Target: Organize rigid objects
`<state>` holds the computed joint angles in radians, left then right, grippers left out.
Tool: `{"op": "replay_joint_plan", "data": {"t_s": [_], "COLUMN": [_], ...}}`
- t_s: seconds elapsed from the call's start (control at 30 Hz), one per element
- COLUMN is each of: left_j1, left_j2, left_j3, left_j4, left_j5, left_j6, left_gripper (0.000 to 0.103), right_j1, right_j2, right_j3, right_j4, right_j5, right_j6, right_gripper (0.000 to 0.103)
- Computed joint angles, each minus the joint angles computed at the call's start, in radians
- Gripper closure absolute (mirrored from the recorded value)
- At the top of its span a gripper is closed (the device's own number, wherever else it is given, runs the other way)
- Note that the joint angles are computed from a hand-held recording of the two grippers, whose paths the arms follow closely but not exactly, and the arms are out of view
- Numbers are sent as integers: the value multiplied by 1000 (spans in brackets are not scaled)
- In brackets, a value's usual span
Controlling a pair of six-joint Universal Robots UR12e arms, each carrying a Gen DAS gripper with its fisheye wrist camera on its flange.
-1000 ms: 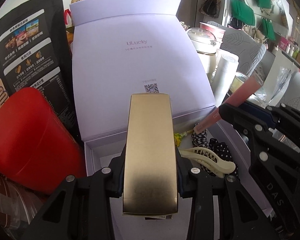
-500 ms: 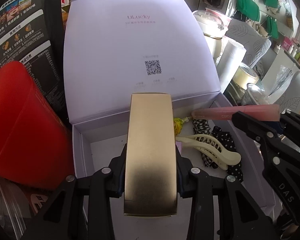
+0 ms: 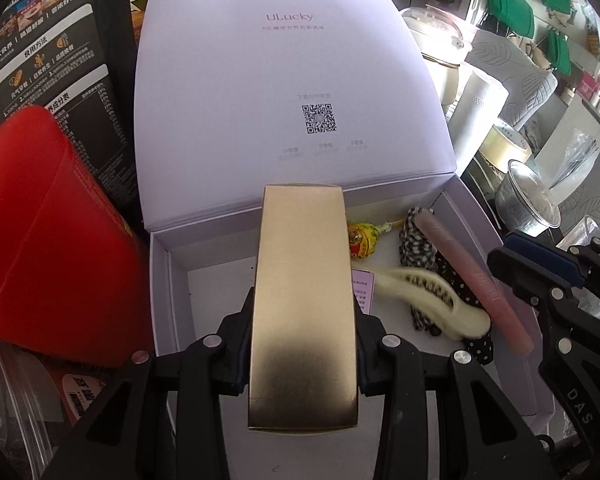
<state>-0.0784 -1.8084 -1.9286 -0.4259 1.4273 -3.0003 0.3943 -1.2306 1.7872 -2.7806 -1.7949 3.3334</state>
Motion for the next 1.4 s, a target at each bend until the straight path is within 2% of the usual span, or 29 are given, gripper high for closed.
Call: {"op": "replay_joint_plan", "data": {"t_s": [0.1, 0.27, 0.67, 0.7, 0.77, 0.8, 0.83, 1.23, 1.3, 1.4], "left_j1": [-16, -24, -34, -32, -29, -29, -29, -16, -14, -15], "left_j2": [-1, 0, 16, 20, 27, 30, 33, 95, 112, 134], "left_j3": [-2, 4, -8, -11, -18, -21, -26, -52, -60, -72], "left_j4": [17, -7, 27, 30, 41, 52, 69, 98, 108, 121], "left_j5": [47, 51, 65, 58, 49, 50, 53, 42, 42, 46], "left_j6": [10, 15, 11, 11, 8, 3, -3, -7, -5, -5], "left_gripper": [65, 65, 64, 60, 37, 20, 15, 15, 15, 15], "right_j1": [-1, 0, 7, 9, 9, 9, 10, 32, 35, 39], "right_j2": [-4, -5, -31, -33, -37, -38, -40, -75, -84, -100], "right_j3": [4, 3, 21, 23, 25, 26, 27, 42, 46, 58], "right_j4": [-6, -1, -24, -27, -28, -26, -23, -28, -31, -46], "right_j5": [-15, -21, -65, -67, -67, -68, -72, -113, -117, -112], "right_j6": [-2, -4, -1, 0, 4, 8, 12, 7, 12, 13], "right_gripper": [87, 87, 84, 84, 84, 84, 84, 84, 79, 76]}}
